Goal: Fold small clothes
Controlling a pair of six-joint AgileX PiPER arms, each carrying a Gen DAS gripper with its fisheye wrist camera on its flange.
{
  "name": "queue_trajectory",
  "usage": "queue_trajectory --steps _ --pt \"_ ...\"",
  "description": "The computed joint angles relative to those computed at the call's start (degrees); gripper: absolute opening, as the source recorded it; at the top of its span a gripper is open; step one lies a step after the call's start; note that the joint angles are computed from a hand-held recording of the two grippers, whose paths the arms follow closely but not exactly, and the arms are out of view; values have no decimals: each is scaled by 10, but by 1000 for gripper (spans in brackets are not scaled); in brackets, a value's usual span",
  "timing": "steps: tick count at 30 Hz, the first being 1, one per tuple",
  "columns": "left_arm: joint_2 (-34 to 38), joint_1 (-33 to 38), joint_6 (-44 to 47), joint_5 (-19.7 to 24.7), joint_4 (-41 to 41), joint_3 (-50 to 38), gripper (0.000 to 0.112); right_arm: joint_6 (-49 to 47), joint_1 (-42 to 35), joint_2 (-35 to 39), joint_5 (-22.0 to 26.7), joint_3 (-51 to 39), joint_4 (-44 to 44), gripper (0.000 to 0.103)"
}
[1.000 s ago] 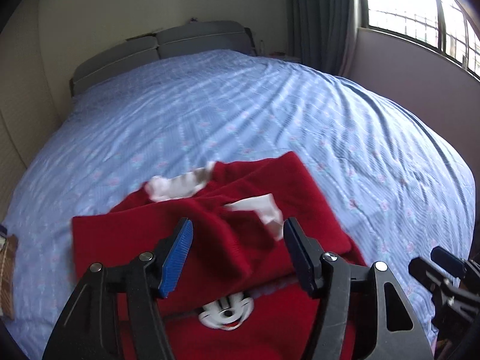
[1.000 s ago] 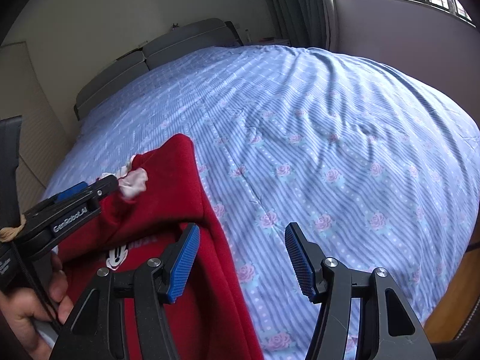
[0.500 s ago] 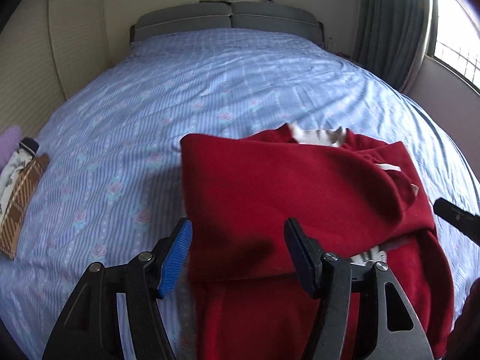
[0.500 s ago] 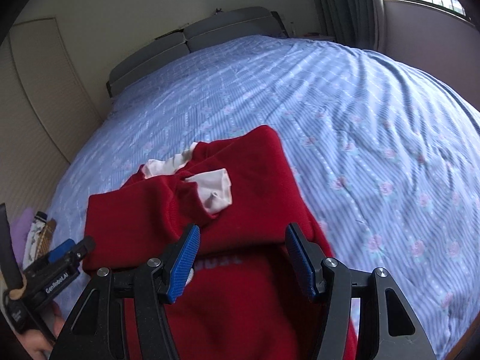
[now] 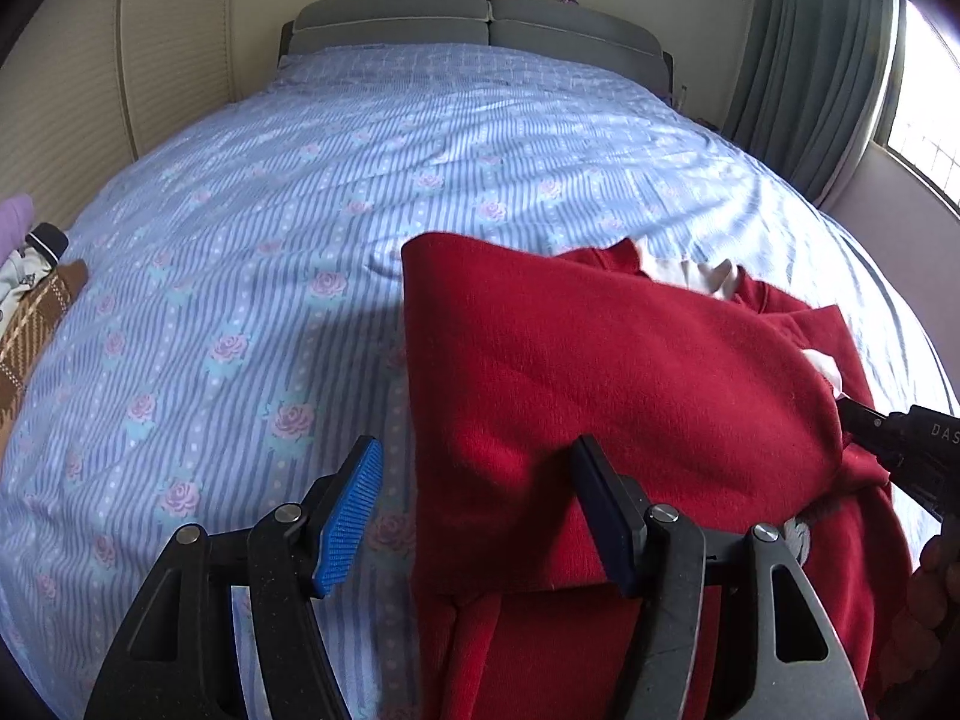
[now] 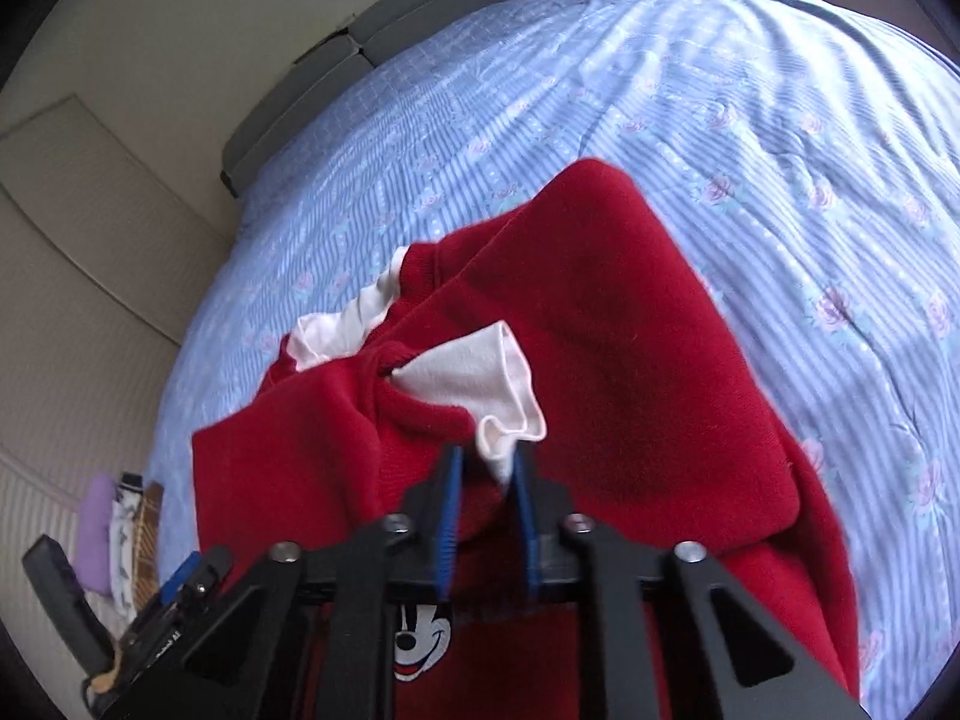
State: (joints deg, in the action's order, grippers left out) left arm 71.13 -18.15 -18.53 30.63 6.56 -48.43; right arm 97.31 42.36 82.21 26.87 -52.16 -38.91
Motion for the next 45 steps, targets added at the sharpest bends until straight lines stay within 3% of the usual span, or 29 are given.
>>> queue_trajectory --steps 2,6,8,12,16,23,26,28,29,33,37,42,45 --pt "0 -6 -2 1 1 -5 64 22 4 -11 4 6 -32 10" --pt "1 -18 -19 2 15 -3 64 67 42 -27 82 -7 -109 9" --pt "6 -18 -20 1 12 0 64 79 45 -36 96 3 -118 9" --pt "15 -28 -40 -5 27 8 64 27 9 -40 51 35 -46 10" --pt "19 -31 -53 -8 45 13 66 57 7 -53 41 60 -60 10" --pt "18 -12 -50 -12 54 22 67 27 57 -46 152 29 -67 10" --pt "-3 -10 -56 -11 57 23 67 32 90 -45 221 2 -96 18" --pt "-14 -11 -54 -18 59 22 66 39 116 -46 257 -15 -130 33" --pt "-16 -11 -42 -23 51 20 66 32 125 -44 266 -26 -143 36" --pt "17 -26 -81 -7 104 2 67 -27 126 -19 246 -64 -141 41" --pt "35 -6 -50 -14 68 9 69 -93 91 8 191 -79 -73 43" --pt "36 13 -6 -33 19 21 72 -94 59 21 133 -40 -30 52" --pt "5 20 14 -23 -8 23 71 -88 58 8 130 -38 -22 53"
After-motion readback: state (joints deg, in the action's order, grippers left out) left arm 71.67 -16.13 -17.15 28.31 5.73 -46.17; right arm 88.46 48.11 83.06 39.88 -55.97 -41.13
